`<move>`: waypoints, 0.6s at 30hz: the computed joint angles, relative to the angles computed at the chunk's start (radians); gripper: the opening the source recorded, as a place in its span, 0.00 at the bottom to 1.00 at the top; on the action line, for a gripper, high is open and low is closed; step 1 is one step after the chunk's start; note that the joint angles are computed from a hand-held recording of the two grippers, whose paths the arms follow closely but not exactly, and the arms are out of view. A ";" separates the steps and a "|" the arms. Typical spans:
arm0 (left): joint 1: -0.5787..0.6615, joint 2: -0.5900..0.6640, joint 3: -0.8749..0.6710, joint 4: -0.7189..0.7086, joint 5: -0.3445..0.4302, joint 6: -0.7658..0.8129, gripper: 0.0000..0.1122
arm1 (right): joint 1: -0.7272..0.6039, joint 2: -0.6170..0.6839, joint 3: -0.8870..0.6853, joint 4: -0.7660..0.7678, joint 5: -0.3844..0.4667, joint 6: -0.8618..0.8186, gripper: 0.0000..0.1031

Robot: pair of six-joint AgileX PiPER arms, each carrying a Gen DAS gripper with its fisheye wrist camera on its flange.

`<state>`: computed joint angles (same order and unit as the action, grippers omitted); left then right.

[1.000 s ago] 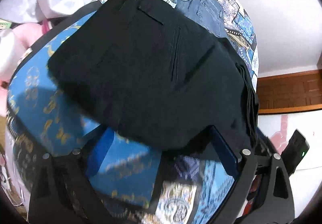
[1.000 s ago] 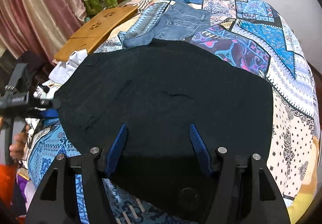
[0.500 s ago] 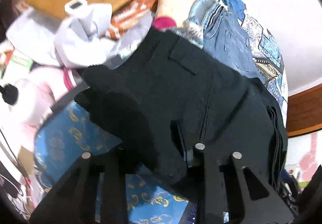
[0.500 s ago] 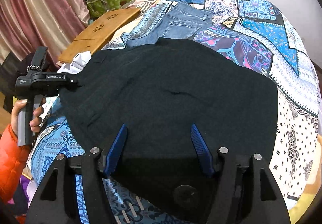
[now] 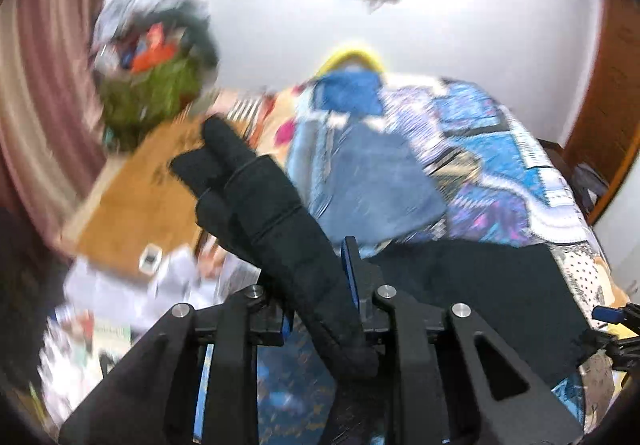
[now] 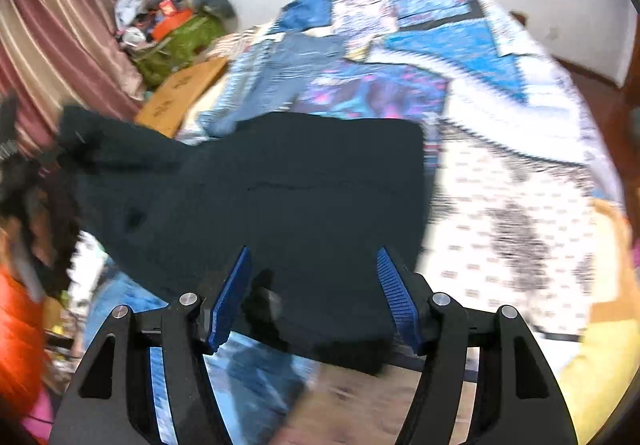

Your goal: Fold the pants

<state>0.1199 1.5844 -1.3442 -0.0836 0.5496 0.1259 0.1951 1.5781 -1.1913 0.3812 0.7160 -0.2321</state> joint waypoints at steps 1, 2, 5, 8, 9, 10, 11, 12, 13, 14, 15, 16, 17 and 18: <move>-0.023 -0.006 -0.012 0.006 0.000 -0.001 0.17 | -0.007 -0.003 0.014 -0.009 0.001 -0.004 0.60; -0.051 -0.013 -0.024 0.016 0.004 -0.011 0.17 | -0.014 0.006 0.025 -0.012 0.005 -0.012 0.60; -0.157 0.005 -0.109 0.111 0.044 -0.100 0.15 | -0.038 0.030 0.061 0.055 -0.010 -0.087 0.60; -0.251 0.048 -0.200 0.150 0.083 -0.131 0.13 | -0.060 0.038 0.053 0.113 0.006 -0.139 0.62; -0.277 0.065 -0.232 0.142 0.102 -0.121 0.12 | -0.065 0.047 0.039 0.120 0.017 -0.144 0.62; -0.299 0.078 -0.254 0.137 0.114 -0.118 0.12 | -0.066 0.056 0.028 0.124 0.025 -0.147 0.62; -0.325 0.093 -0.281 0.125 0.129 -0.110 0.11 | -0.066 0.059 0.023 0.125 0.029 -0.154 0.62; -0.347 0.112 -0.310 0.080 0.149 -0.075 0.11 | -0.065 0.058 0.022 0.126 0.030 -0.158 0.62; -0.358 0.120 -0.324 0.053 0.163 -0.055 0.11 | -0.068 0.056 0.024 0.132 0.031 -0.168 0.62; -0.375 0.135 -0.338 0.011 0.178 -0.027 0.11 | -0.075 0.050 0.030 0.148 0.034 -0.179 0.62; -0.387 0.146 -0.343 -0.019 0.186 -0.008 0.11 | -0.084 0.046 0.036 0.165 0.035 -0.191 0.62; -0.400 0.149 -0.339 -0.051 0.195 0.016 0.11 | -0.093 0.036 0.053 0.186 0.033 -0.207 0.62; -0.419 0.161 -0.332 -0.072 0.209 0.035 0.11 | -0.101 0.024 0.066 0.202 0.034 -0.216 0.62; -0.433 0.165 -0.321 -0.075 0.218 0.040 0.11 | -0.108 0.008 0.081 0.214 0.037 -0.224 0.62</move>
